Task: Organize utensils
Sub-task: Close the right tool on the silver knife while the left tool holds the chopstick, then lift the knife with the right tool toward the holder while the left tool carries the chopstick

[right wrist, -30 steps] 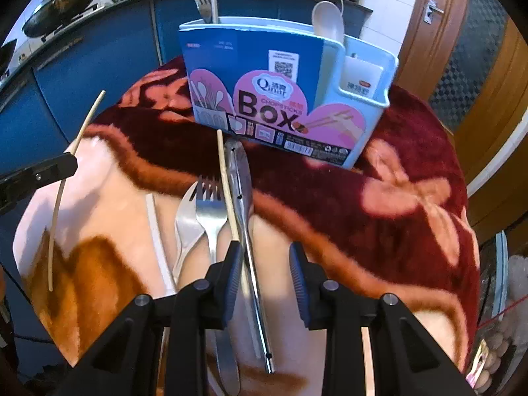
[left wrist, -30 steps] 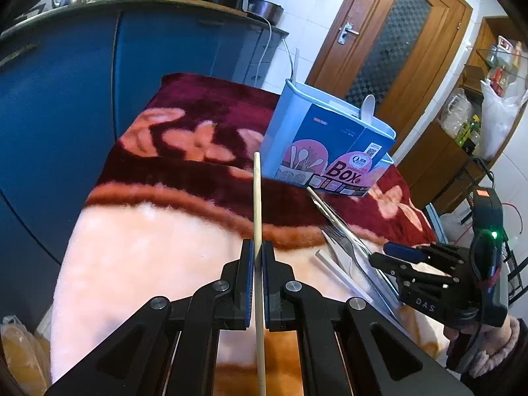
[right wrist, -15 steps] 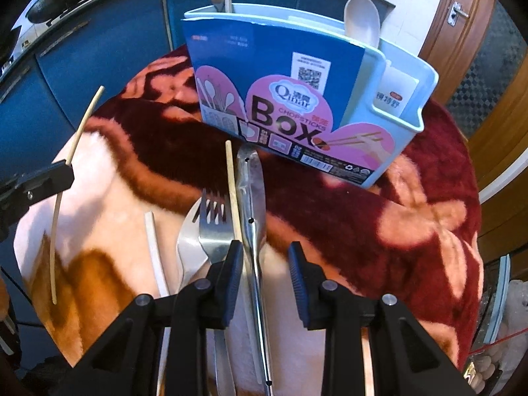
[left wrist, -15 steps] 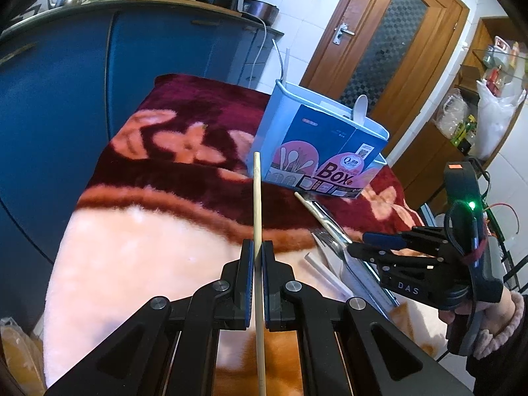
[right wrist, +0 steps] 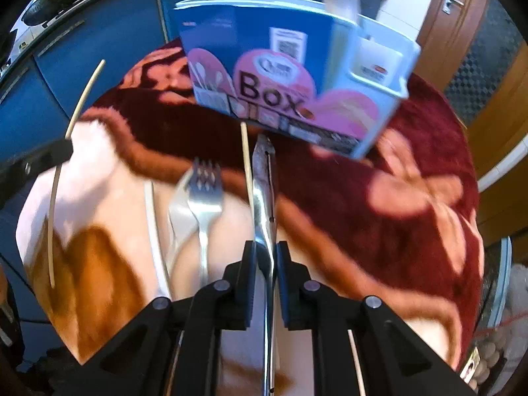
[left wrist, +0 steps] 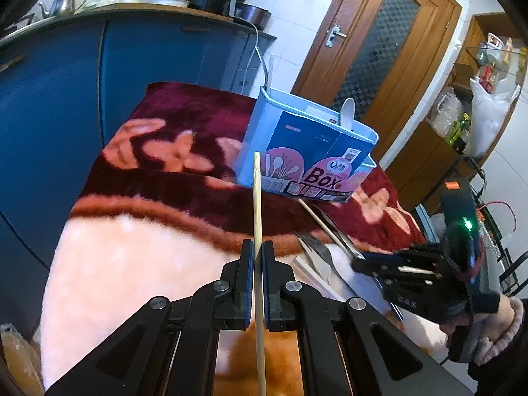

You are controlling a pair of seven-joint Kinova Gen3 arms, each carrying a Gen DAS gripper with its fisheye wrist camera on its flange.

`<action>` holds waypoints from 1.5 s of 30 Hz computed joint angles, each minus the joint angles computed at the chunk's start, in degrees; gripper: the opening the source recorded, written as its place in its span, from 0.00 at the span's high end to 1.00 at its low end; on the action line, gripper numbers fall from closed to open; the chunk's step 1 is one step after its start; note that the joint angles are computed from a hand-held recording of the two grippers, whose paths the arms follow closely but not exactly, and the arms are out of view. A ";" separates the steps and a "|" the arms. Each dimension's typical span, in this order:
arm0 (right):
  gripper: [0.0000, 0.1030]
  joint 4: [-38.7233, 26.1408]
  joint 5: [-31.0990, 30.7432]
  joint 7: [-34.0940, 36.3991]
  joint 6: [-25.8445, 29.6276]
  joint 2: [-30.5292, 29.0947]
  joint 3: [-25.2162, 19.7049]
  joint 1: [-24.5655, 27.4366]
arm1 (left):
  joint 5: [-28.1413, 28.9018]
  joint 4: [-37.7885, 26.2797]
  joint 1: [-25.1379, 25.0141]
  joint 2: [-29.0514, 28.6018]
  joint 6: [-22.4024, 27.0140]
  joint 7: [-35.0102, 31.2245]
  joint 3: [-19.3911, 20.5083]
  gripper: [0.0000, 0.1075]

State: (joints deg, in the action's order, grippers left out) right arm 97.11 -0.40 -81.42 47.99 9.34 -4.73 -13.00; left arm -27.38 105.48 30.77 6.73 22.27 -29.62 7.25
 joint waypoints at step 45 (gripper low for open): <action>0.86 5.33 -29.66 19.03 -3.44 -5.47 2.37 14.39 | -4.93 -2.51 4.14 1.09 0.95 3.73 -1.64 0.96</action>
State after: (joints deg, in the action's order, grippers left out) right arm 102.44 -30.07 -62.39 44.55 3.87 -2.36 1.39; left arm -32.32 102.97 34.90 7.82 23.22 -25.89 5.61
